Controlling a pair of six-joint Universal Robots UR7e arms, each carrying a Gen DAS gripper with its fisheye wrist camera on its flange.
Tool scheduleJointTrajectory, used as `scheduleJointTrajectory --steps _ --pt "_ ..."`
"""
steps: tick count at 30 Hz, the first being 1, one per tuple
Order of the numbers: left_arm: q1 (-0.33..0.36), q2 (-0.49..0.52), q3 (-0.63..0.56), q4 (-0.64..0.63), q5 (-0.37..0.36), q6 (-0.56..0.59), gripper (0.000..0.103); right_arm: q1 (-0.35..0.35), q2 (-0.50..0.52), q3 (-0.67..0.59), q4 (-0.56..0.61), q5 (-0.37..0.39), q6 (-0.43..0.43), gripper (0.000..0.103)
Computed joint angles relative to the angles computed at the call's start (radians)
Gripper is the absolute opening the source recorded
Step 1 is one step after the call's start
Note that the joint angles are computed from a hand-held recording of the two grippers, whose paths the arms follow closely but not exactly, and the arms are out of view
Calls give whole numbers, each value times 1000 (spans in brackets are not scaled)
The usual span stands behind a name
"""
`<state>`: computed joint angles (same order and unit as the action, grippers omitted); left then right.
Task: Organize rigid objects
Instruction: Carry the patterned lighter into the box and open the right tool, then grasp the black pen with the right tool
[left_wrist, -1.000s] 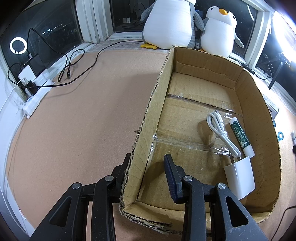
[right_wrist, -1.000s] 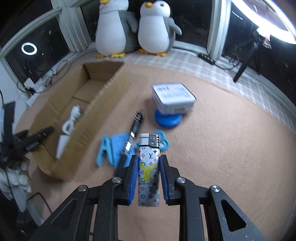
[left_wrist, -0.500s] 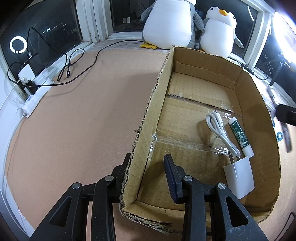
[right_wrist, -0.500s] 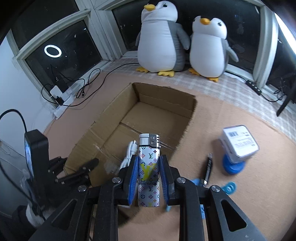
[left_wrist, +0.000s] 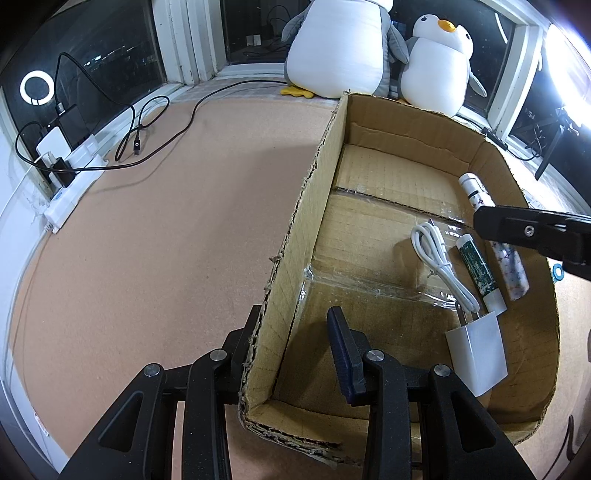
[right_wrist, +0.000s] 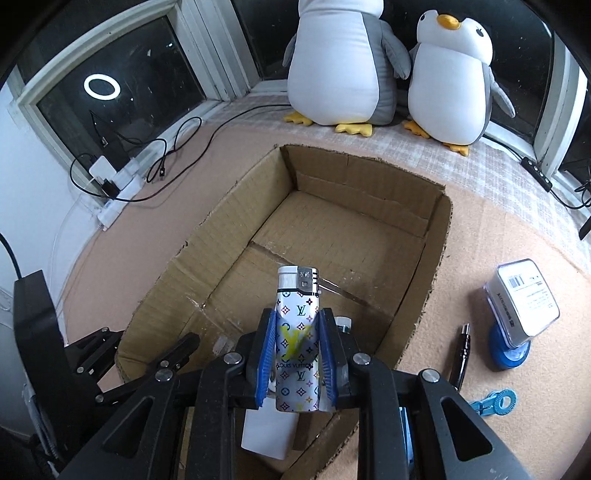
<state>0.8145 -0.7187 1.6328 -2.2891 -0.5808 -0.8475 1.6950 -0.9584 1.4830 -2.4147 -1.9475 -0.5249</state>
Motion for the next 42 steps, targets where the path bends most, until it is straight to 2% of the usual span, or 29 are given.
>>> scheduleJointTrajectory --steps 4,8,15,24,31,36,42 --pt "-1 1 -1 1 0 -2 37 3 3 7 -23 -9 -10 22" --pt "-1 -1 2 0 0 -1 37 3 3 4 -20 -1 -5 37" --pt "-1 -1 2 -1 0 -1 37 1 -5 7 -18 2 -3 37" --pt "0 -2 2 -1 0 0 37 -16 -65 31 -28 29 2 37" --pt "0 -1 2 0 0 0 37 -56 -134 49 -41 26 23 45" --pt "-1 -1 3 -1 1 0 37 -98 -173 51 -36 16 85 46" --pt "-1 -1 2 -1 1 0 37 -127 -197 75 -25 -6 96 46"
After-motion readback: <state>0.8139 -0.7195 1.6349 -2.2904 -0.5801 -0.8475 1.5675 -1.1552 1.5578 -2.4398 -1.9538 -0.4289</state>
